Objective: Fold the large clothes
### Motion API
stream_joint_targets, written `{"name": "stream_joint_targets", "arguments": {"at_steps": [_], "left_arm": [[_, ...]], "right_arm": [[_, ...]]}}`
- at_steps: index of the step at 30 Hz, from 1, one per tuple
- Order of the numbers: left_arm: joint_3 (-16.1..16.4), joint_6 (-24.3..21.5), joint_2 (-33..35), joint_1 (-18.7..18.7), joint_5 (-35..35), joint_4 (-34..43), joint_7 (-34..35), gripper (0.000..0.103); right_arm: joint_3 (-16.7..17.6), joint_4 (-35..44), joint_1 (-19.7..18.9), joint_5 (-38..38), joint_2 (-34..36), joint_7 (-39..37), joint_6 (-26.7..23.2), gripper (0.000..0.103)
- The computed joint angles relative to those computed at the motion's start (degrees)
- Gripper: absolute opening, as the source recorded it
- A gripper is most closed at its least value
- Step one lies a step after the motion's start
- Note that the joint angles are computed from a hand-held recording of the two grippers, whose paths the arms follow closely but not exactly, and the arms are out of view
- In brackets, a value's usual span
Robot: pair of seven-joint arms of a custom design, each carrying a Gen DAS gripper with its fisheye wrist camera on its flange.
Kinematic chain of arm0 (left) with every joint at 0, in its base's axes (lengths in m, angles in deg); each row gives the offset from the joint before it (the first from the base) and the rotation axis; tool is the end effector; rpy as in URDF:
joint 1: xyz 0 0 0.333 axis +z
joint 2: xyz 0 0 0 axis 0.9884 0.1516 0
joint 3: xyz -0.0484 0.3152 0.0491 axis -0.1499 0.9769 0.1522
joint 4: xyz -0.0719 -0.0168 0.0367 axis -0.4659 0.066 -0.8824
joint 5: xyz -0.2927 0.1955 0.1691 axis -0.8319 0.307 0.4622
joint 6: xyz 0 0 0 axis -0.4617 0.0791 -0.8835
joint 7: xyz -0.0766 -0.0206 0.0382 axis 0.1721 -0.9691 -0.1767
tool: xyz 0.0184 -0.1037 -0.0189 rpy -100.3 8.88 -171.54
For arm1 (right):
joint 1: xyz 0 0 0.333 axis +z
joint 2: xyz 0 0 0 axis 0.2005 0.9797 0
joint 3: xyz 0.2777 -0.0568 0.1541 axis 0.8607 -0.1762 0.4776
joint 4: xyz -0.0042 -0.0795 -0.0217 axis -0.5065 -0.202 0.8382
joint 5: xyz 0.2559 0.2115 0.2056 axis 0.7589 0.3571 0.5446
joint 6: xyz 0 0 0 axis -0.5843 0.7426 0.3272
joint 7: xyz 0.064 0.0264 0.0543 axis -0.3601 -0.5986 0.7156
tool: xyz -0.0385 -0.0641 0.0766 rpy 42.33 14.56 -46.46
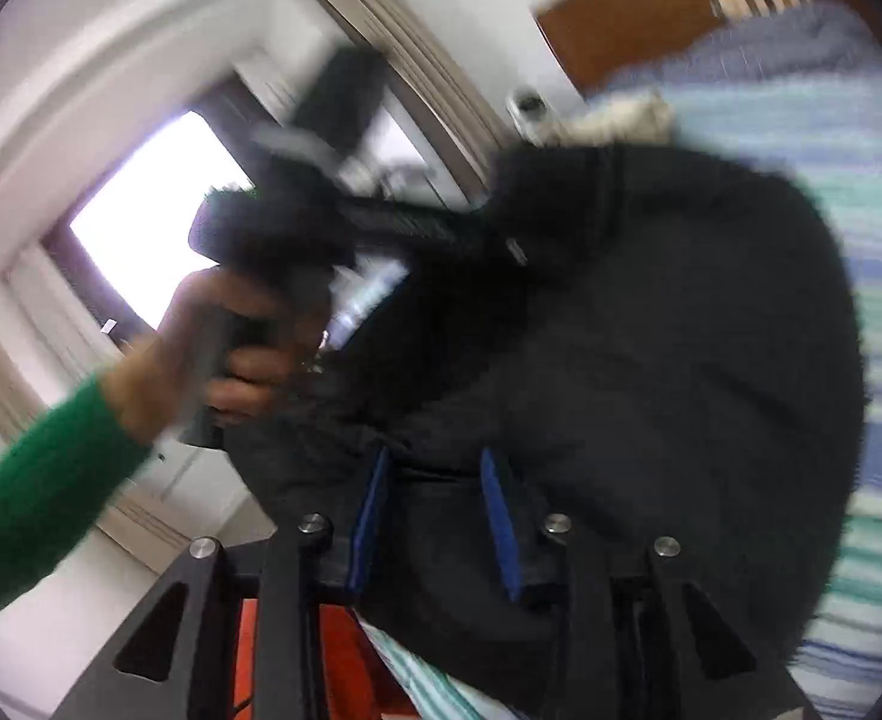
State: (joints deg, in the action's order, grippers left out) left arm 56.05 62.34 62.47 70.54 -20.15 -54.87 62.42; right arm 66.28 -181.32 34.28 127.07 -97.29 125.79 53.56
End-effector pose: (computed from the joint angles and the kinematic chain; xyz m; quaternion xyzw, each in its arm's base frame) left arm 0.4567 -0.1751 0.6441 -0.5630 0.7851 -0.2575 0.0168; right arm 0.3702 0.1117 0.5050 -0.7387 0.4790 0.0763 0.4681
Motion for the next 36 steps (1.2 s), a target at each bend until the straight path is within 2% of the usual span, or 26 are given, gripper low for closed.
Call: {"name": "stream_joint_targets", "arguments": {"at_steps": [7, 12, 18, 22, 24, 26, 29, 33, 34, 36], "left_arm": [[2.91, 3.88, -0.17, 1.51, -7.28, -6.41, -1.52, 0.064], [4.00, 6.80, -0.04, 2.23, -13.93, -10.94, -1.84, 0.071], [3.09, 9.72, 0.27, 2.07, -15.16, -13.16, -3.21, 0.076], [2.69, 11.57, -0.59, 1.58, -15.46, -14.86, -2.96, 0.077], [3.03, 12.32, -0.60, 1.57, -15.33, -15.22, -2.35, 0.077], [3.68, 13.06, -0.64, 1.18, -17.04, -15.90, -1.42, 0.077], [4.58, 13.33, -0.87, 0.72, -20.20, -16.76, 0.64, 0.077], [4.75, 13.11, -0.96, 0.97, -21.49, -17.15, 2.00, 0.077], [4.64, 13.04, -0.97, 1.05, -21.50, -17.12, 2.02, 0.077], [4.51, 12.78, -0.93, 1.15, -21.56, -16.78, 1.85, 0.078]], "right_arm": [[5.08, 1.38, 1.91, -2.09, 7.33, 1.38, 8.35, 0.021], [5.11, 1.93, 3.65, -4.16, 9.74, 2.44, 10.96, 0.019], [5.55, 1.64, 5.37, -5.88, 10.21, 3.76, 13.66, 0.019], [7.62, 3.80, 3.85, -13.39, 9.58, 12.12, 10.70, 0.019], [8.37, 6.56, 2.16, -19.52, 8.70, 19.72, 5.76, 0.020], [6.93, 8.26, 1.93, -20.73, 6.96, 23.10, 3.18, 0.022], [5.59, 12.37, -0.16, -24.29, 6.56, 25.90, 2.65, 0.022], [5.34, 24.10, -4.67, -32.82, 16.23, 31.09, 1.29, 0.023], [6.68, 26.81, -5.80, -36.35, 18.97, 33.42, 1.40, 0.024], [9.01, 34.33, -8.21, -46.85, 25.89, 38.77, -1.65, 0.025]]}}
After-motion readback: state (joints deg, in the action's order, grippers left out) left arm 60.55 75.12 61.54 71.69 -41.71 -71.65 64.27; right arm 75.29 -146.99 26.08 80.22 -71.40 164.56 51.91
